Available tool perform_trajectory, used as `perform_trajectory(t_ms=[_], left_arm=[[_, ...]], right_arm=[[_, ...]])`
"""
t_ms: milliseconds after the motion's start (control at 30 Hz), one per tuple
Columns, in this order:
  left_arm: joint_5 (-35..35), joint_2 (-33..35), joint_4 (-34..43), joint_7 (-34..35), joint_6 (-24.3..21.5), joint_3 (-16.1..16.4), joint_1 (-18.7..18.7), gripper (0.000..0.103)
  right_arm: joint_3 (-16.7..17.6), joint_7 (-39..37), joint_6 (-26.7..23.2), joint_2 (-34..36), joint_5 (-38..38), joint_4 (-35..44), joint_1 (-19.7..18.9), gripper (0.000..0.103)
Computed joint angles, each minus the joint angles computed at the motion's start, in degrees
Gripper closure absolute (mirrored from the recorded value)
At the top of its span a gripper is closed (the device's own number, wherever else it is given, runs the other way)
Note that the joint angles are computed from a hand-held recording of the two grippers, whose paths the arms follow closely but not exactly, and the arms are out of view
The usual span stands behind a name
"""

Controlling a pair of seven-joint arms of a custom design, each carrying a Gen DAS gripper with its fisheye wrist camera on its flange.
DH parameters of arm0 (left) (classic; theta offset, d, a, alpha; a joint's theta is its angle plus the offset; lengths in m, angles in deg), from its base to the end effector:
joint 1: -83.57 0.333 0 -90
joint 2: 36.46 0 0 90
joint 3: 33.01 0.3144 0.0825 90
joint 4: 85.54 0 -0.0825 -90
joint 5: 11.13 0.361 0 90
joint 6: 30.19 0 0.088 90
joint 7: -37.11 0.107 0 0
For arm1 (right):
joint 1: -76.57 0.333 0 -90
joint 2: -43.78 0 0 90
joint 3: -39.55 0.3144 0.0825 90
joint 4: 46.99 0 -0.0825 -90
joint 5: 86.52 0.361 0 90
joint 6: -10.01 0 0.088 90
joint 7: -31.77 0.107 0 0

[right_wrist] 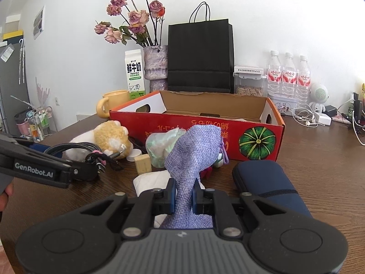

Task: Organize objects
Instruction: 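Carry the purple pouch toward the box with the right gripper while the left grasps the black braided cable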

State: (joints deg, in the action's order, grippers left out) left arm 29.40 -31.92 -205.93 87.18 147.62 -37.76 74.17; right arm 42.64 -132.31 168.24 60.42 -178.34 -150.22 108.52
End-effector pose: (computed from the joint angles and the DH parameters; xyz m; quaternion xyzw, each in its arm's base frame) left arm 0.5467 -0.1928 0.4904 -0.5511 0.7030 -0.3480 0.2845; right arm 0.4992 0.3977 0.4363 -0.6422 0.5625 -0.3207 0.4103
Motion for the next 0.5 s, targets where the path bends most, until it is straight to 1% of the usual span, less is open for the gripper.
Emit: perform_trajectory(t_ms=[33,133,300,433,500], left_arm=[[0.67,-0.41,-0.34,-0.73,0.67,0.29,-0.03,0.012],[6.19,-1.4,-0.39,-6.35,1.78,1.24,-0.29,0.012],[16.03,-1.74,1.59,-16.23,2.39,1.11,0.56,0.012],[20.26,-0.86,4.19,-20.51,1.93,0.6,0.94,0.012],[20.95,0.02,5.77,-21.23,1.7,0.5,0.89,0.012]], right_arm=[[-0.01,0.63,-0.33,-0.28,-0.62,-0.09,0.22,0.091],[0.31,1.42,-1.05,-1.13,-1.8,-0.4,0.37,0.09],[1.0,1.43,-2.13,-2.13,-2.69,-0.42,0.36,0.091],[1.24,0.94,-2.36,-2.28,-3.25,0.53,0.08,0.091],[1.2,0.53,-2.28,-2.02,-3.4,1.36,-0.09,0.09]])
